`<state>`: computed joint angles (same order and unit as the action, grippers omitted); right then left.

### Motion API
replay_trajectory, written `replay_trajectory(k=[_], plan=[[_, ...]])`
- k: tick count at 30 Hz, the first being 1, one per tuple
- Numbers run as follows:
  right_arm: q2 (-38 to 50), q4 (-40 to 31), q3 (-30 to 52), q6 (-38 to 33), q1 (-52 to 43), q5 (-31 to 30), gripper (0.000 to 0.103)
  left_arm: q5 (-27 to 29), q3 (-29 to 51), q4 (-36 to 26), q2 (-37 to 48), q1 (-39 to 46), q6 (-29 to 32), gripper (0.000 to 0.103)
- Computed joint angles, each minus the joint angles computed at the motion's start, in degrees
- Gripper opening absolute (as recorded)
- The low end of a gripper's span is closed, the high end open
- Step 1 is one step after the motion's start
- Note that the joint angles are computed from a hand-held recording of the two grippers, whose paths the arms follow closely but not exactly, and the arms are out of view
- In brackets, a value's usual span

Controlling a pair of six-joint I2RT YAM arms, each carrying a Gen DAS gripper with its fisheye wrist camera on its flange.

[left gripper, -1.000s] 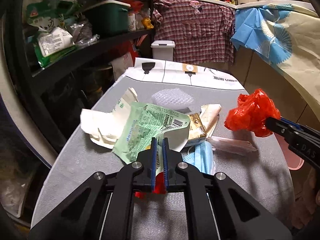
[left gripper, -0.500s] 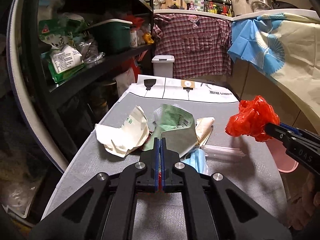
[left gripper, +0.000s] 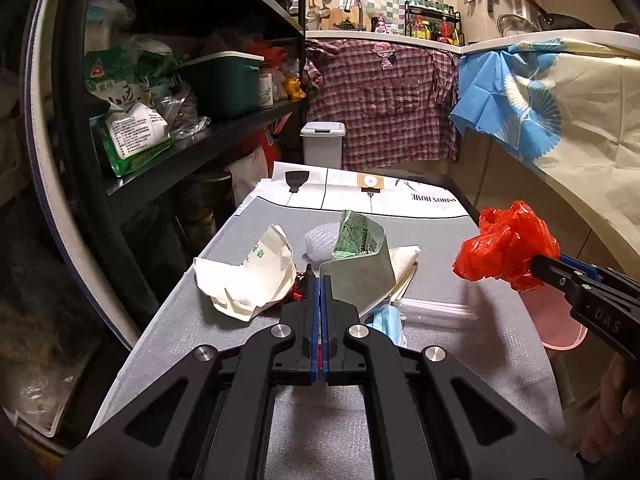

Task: Collect trash
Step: 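Carry the red bag toward the bin with the right tool while the left tool grasps the green wrapper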

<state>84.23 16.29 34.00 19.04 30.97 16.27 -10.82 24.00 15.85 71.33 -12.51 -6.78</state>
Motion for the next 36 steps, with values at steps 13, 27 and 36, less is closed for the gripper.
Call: replay_trajectory(k=[13,27,36], plan=[[-1.06,0.16,-0.42,-0.01,0.06,0.7,0.029,3.33,-0.83,0.75,-1.59,1.85,-0.59,0.0],[-8.32,-2.15,-3.05,0.23,-1.33,1.34,0.029,1.99,-0.71,-1.27,-4.82,-1.67,-0.42,0.0],[-14.4,-7.52,-3.43,0.09,-2.77,2.89,0.029,1.37,3.15,-5.24,-4.79,-5.43,-1.46,0.0]])
